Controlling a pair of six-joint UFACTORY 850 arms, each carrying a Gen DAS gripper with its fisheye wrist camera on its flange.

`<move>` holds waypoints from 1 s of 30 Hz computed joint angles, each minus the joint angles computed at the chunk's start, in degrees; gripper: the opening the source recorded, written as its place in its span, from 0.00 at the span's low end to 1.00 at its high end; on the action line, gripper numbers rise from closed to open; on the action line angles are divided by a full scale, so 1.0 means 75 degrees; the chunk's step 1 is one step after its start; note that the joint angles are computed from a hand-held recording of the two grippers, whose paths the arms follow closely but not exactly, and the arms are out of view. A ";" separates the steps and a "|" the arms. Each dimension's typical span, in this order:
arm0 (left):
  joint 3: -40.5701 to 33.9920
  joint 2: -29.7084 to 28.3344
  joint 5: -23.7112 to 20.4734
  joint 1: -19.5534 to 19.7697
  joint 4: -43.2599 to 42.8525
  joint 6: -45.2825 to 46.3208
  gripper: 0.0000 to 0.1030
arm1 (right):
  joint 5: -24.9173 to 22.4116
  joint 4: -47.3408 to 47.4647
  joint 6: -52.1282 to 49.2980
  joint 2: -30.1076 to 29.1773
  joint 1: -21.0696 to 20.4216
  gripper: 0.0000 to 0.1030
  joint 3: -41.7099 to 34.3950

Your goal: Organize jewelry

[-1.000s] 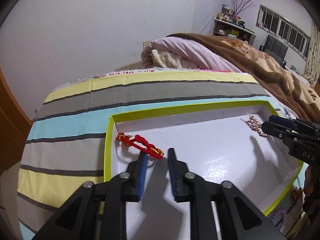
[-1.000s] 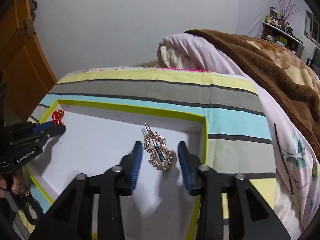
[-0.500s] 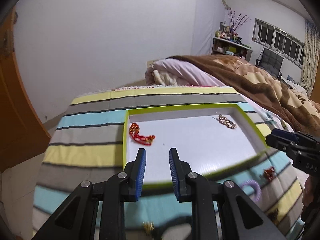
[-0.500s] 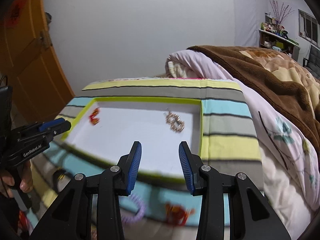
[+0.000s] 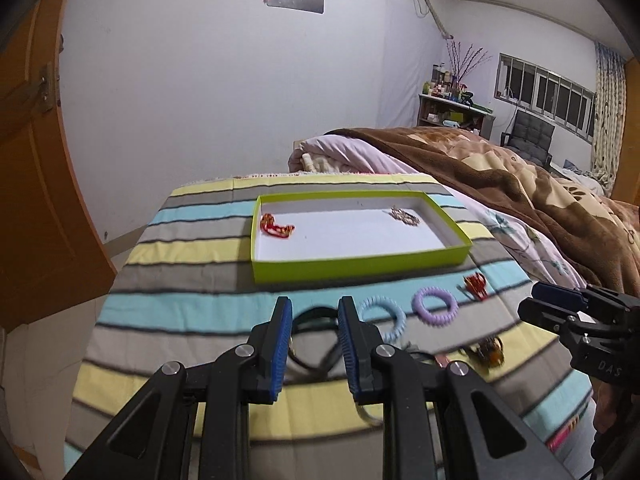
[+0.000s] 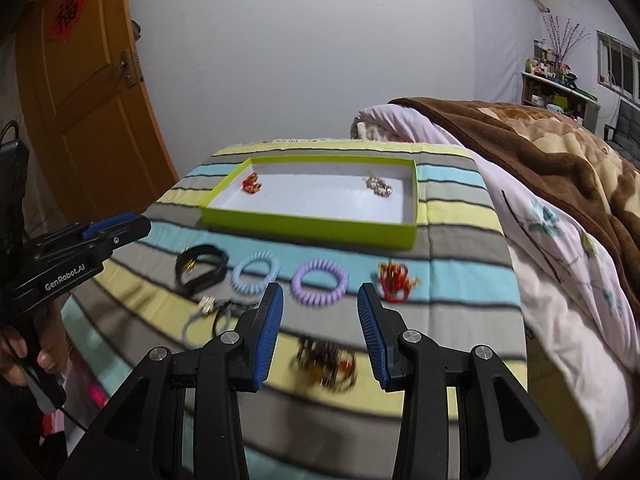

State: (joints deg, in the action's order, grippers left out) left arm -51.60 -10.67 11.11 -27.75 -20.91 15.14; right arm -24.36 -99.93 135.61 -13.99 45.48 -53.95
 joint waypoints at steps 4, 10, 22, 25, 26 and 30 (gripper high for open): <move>0.0377 0.0288 0.0192 -0.0145 -0.0986 0.0958 0.23 | -0.0102 -0.0042 0.0295 0.0188 0.0211 0.39 0.0266; 0.0712 0.0504 0.0286 -0.0203 -0.1325 0.1227 0.23 | -0.0197 0.0067 0.0369 0.0323 0.0400 0.39 0.0435; 0.1119 0.0614 0.0263 0.0084 0.0714 -0.0937 0.23 | -0.0366 0.0176 0.0497 0.0334 0.0598 0.39 0.0605; 0.1117 0.0572 0.0244 0.0157 0.1293 -0.1517 0.23 | -0.0384 0.0226 0.0470 0.0292 0.0596 0.39 0.0617; 0.1082 0.0525 0.0213 0.0186 0.1523 -0.1760 0.23 | -0.0374 0.0227 0.0468 0.0275 0.0584 0.39 0.0617; 0.0902 0.0292 0.0113 0.0275 0.2471 -0.2712 0.23 | -0.0257 0.0275 0.0408 0.0158 0.0473 0.39 0.0576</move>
State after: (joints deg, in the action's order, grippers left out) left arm -44.84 -8.48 11.96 -25.69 -2.38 -5.21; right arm -26.30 -97.86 138.67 -12.80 49.03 -49.63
